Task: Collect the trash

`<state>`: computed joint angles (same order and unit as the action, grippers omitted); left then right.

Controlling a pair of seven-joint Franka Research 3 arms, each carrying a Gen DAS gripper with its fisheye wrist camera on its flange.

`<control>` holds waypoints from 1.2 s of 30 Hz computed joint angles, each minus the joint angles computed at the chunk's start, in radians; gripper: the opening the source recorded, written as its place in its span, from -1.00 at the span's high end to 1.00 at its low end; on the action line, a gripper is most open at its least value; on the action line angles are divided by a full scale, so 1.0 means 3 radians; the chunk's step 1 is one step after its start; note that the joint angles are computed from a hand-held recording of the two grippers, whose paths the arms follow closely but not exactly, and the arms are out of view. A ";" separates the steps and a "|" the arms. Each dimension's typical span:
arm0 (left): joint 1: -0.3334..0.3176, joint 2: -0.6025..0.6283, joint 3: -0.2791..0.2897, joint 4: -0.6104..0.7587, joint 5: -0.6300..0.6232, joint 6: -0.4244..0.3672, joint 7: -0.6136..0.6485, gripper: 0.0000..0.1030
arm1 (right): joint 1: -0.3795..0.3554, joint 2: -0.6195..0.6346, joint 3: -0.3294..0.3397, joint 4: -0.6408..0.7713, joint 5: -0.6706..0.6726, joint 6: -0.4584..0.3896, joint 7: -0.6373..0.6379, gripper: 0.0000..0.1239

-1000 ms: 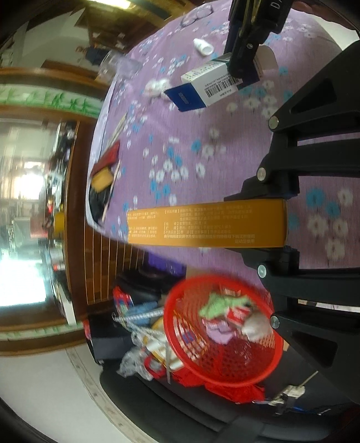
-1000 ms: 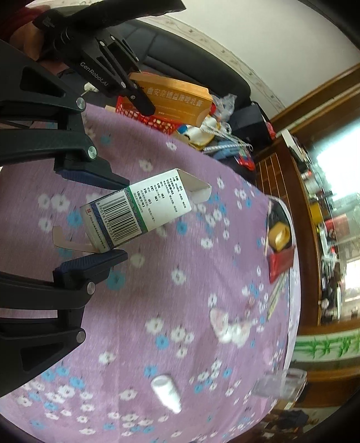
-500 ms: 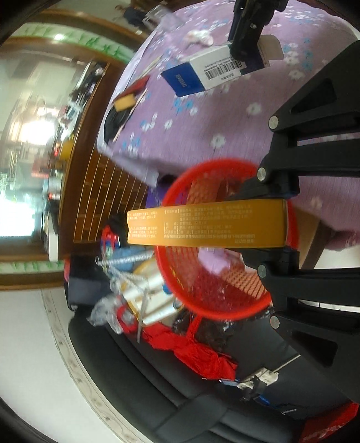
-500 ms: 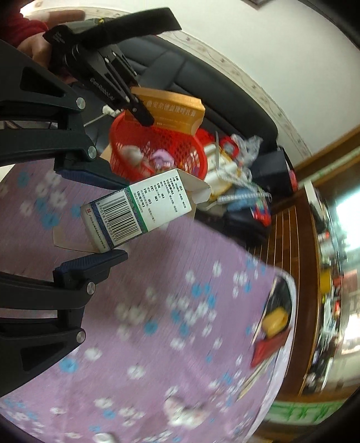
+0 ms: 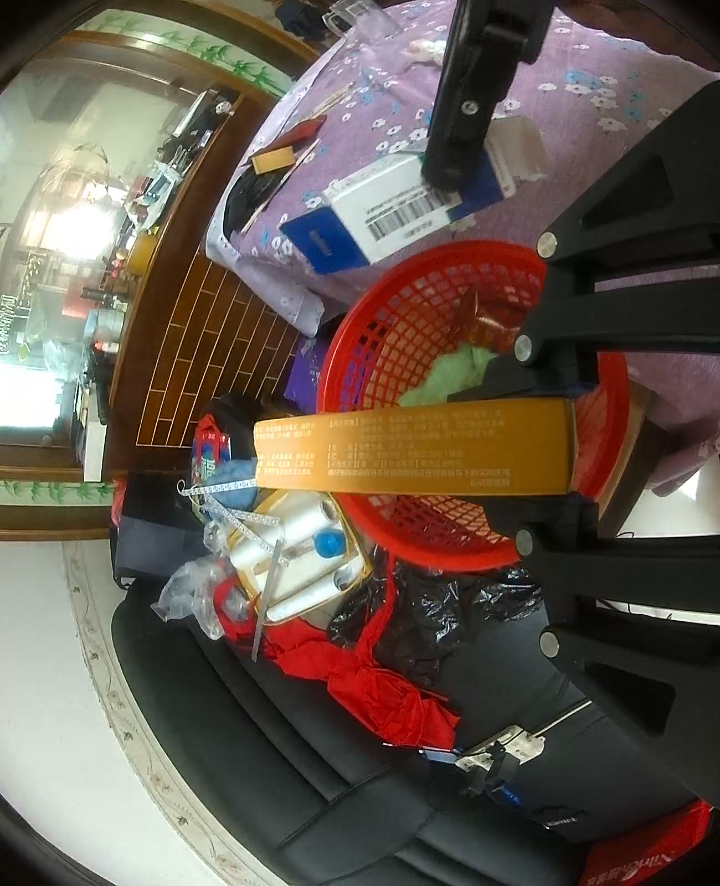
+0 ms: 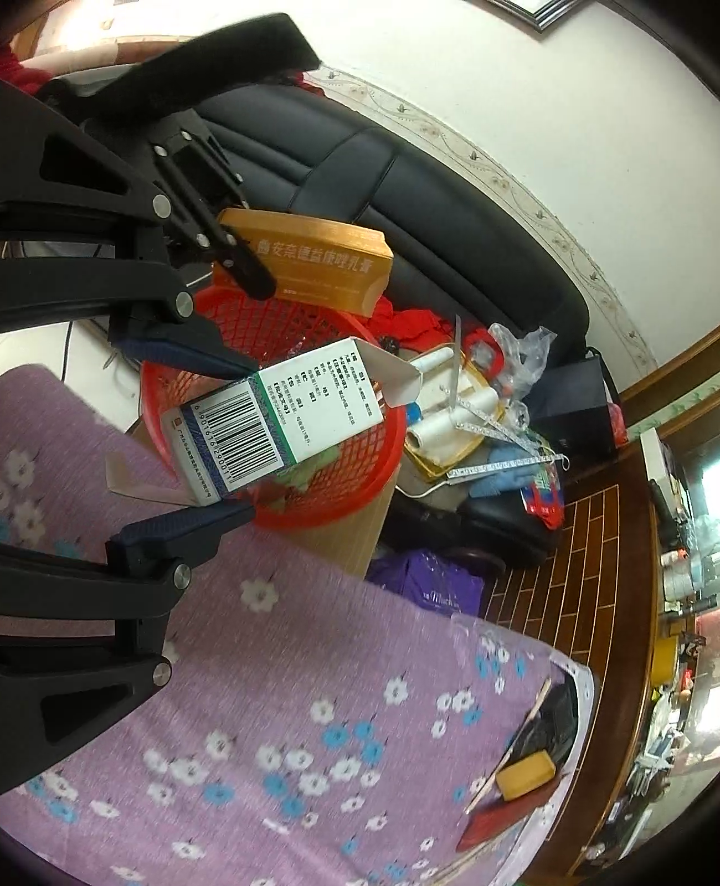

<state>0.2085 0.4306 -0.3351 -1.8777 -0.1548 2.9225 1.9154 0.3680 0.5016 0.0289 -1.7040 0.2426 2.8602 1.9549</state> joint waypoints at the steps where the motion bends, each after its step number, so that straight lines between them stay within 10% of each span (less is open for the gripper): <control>1: -0.0020 0.0001 0.0021 -0.0001 0.0017 0.0013 -0.0021 0.56 | 0.0003 0.0019 -0.0002 0.0027 -0.0001 -0.0010 0.0005 0.21; 36: -0.0304 0.0385 0.0383 0.0328 0.0974 0.0139 -0.0751 0.56 | -0.0058 0.0705 -0.0019 0.1037 -0.0033 -0.0601 0.0097 0.20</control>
